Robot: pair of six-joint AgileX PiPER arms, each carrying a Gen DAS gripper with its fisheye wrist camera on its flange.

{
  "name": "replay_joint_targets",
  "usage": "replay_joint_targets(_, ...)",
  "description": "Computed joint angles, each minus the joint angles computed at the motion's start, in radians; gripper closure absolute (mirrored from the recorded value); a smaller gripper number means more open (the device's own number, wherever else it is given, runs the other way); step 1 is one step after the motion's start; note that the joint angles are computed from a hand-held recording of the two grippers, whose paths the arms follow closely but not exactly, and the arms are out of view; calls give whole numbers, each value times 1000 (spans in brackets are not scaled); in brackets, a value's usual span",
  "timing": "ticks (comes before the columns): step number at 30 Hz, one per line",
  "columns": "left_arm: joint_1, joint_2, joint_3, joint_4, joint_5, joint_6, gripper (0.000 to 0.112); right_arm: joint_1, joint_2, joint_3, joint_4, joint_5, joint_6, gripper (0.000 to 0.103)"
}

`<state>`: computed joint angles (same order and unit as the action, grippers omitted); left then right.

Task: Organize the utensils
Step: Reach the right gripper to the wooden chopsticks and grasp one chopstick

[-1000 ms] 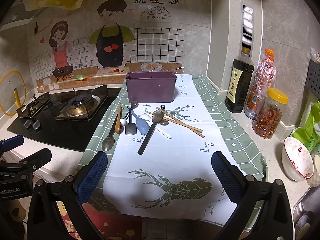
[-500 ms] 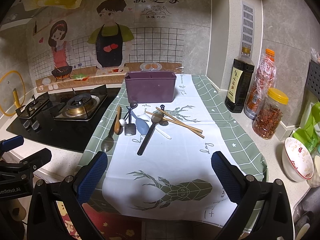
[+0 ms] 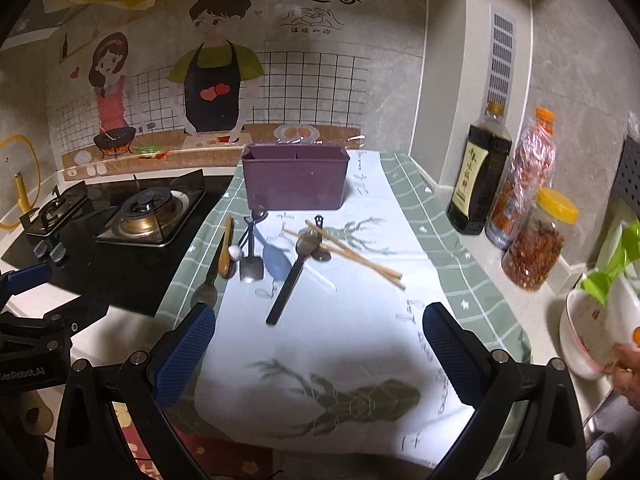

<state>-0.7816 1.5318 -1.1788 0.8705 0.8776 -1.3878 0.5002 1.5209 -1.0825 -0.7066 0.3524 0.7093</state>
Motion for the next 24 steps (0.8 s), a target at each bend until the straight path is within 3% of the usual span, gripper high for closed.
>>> replay_joint_targets(10, 281, 44, -120, -212, -196, 377, 9, -1, 252, -445, 108, 167, -152, 0)
replay_joint_targets(13, 344, 79, -163, -283, -243, 471, 9, -32, 333, -589, 206, 236, -238, 0)
replay_joint_targets(21, 394, 263, -389, -311, -184, 451, 9, -117, 578, -989, 341, 384, -499, 0)
replay_joint_targets(24, 381, 360, -523, -299, -116, 392, 9, -161, 672, -1122, 423, 373, -639, 0)
